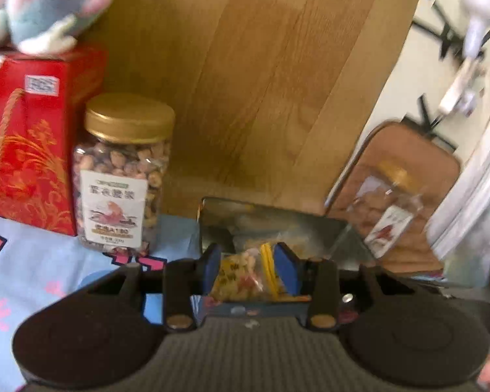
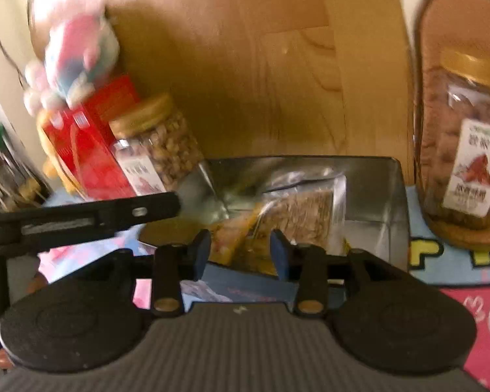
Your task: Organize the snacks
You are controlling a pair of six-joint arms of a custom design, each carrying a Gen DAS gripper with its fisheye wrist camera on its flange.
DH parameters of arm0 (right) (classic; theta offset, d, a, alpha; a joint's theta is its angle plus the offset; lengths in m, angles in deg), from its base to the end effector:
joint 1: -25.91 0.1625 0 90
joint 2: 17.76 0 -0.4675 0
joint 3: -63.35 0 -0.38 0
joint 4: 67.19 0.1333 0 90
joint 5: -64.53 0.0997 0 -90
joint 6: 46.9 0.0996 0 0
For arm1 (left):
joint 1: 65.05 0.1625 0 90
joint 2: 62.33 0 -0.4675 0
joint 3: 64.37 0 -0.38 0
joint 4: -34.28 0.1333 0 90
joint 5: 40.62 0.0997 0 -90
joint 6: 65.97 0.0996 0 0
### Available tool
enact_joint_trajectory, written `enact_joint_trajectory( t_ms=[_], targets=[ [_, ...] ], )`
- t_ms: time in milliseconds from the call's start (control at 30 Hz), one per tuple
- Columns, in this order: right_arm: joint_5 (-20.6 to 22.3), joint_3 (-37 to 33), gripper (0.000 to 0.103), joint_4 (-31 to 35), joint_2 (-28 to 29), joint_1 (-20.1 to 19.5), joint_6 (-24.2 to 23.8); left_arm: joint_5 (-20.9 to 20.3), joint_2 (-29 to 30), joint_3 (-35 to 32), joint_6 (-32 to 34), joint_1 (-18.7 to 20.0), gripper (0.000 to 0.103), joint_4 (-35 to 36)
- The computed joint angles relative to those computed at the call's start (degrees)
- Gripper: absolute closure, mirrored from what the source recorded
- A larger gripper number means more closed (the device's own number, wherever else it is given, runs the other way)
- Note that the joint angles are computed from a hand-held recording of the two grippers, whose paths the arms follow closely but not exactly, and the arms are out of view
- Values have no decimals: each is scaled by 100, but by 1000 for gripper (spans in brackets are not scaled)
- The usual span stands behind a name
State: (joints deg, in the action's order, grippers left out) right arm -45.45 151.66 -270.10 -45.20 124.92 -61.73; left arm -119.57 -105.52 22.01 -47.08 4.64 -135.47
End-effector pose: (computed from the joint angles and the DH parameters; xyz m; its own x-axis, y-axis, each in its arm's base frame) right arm 0.2132 -0.7104 0.0670 -0.9134 -0.0406 0.4050 -0.3415 0.6177 -0.7084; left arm -0.1196 -0.7621 0.2033 -0.8181 0.4649 -0.3385 0.5746 0.6371 -0.5137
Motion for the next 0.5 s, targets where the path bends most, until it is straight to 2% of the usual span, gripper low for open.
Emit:
enact_joint_trajectory(
  t_ms=[100,233,400,500],
  targets=[
    [113,498,59,-457,-212,-4,87,-210,-375,484,51,39,65,-221],
    [427,1540,59,-961,-654,-27,118,-292,-792,1048,40,87,63,15],
    [837,2665,59,-1392,-1004,-241,682,-385,-1031,1301,-121,222,63,1002],
    [833,3102,59,-1775,-1041,-335,1073,-347,-1028,1243,-399,292,63,1537]
  ],
)
